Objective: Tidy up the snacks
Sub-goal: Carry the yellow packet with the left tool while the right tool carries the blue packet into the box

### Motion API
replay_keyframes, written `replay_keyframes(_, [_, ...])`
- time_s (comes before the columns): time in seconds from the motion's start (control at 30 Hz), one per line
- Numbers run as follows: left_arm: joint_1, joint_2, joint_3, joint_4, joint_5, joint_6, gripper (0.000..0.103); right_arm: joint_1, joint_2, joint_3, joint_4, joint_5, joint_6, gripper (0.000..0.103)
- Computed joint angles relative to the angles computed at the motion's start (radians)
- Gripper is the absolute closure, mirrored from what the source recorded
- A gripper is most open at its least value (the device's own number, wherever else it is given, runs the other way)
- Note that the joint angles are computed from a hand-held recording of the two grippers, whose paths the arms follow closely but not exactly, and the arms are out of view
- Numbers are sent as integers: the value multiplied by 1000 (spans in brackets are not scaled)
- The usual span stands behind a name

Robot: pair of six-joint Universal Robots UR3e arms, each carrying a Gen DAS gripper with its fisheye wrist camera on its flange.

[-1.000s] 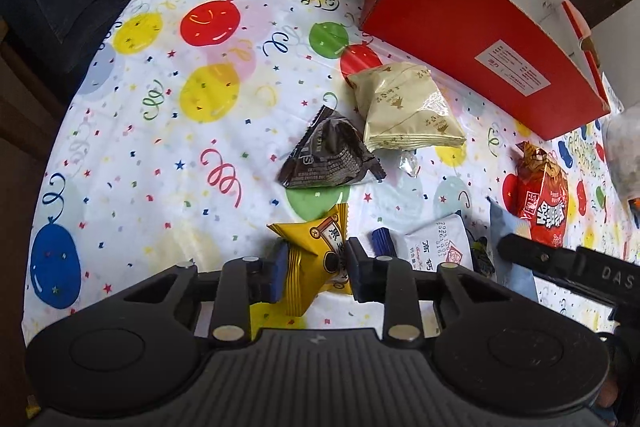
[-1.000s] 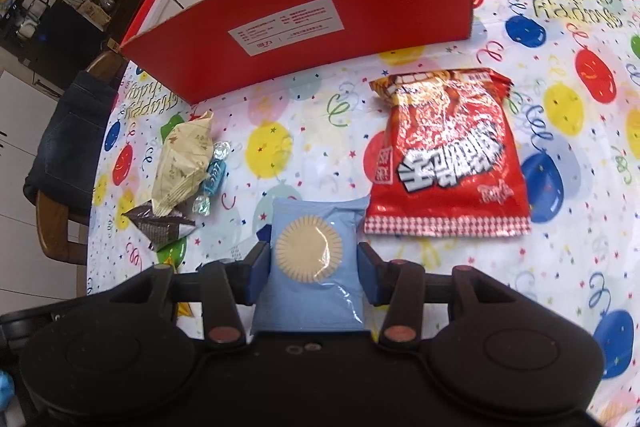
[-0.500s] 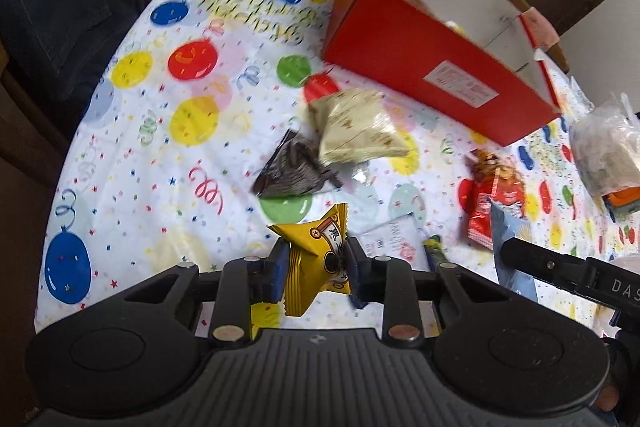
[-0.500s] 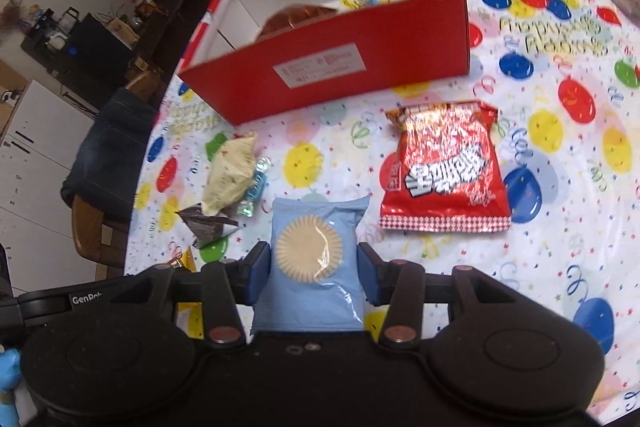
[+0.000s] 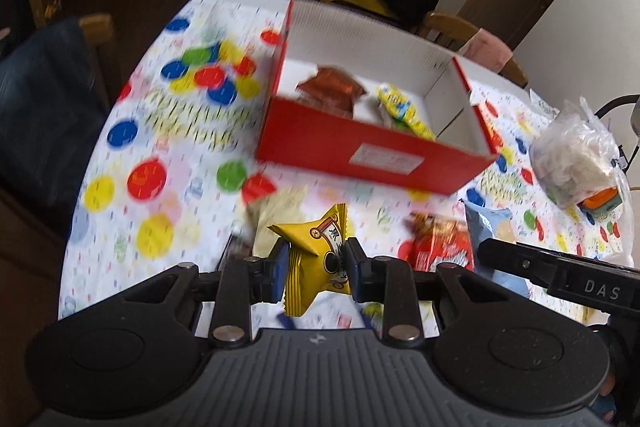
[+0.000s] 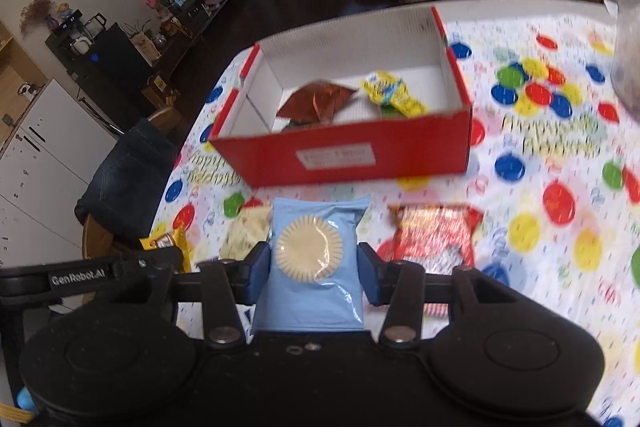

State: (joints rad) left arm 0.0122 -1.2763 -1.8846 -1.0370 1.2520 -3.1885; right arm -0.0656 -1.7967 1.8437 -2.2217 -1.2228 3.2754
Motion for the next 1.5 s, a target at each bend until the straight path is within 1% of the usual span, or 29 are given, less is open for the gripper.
replay_keyframes(0.2, [-67, -146, 160, 46, 45, -36, 74, -46, 87, -108, -14, 14, -36, 58])
replay_keyframes(0.4, [-120, -290, 319, 62, 87, -64, 74, -73, 207, -236, -24, 19, -59, 58])
replay_keyframes(0.77, [-174, -564, 634, 21, 145, -105, 74, -66, 486, -552, 6, -15, -100, 58])
replay_keyframes(0.9, [-189, -678, 774, -16, 179, -118, 74, -60, 599, -689, 40, -24, -110, 58])
replay_keyframes(1.03, [-203, -798, 937, -79, 208, -125, 74, -48, 709, -815, 76, -42, -123, 58])
replay_keyframes(1.27, [-225, -997, 1215, -214, 256, -122, 74, -30, 883, -1014, 154, -87, -168, 58])
replay_keyframes(1.5, [-245, -1201, 1522, -380, 313, -115, 74, -15, 1058, -1244, 262, -94, -201, 58])
